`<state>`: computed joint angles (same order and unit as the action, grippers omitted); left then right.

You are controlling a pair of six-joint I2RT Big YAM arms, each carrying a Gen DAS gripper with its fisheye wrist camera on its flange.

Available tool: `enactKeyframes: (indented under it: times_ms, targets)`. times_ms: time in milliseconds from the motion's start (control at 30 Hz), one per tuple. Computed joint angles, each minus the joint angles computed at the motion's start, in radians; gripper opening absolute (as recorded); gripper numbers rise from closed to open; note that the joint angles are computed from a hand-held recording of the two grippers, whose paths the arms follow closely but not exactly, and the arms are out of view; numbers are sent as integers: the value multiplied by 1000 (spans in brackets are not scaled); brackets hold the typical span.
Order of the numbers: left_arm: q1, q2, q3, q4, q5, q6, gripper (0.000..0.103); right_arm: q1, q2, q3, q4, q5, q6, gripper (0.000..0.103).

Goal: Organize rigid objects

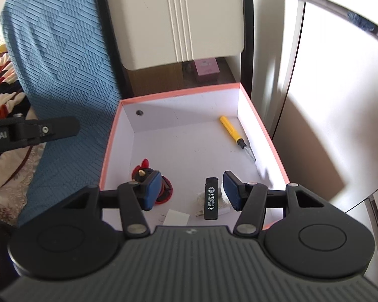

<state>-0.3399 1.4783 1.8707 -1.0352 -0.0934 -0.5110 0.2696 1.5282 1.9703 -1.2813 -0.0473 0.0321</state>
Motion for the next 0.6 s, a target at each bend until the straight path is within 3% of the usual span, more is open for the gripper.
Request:
enactKeyframes:
  times_ms: [333, 600]
  targets:
    - [-17, -110, -70, 2, -48, 56, 60, 40, -115, -80, 37, 48, 22, 57]
    - [-46, -212, -158, 18, -102, 58, 60, 97, -201, -165, 69, 95, 38, 57]
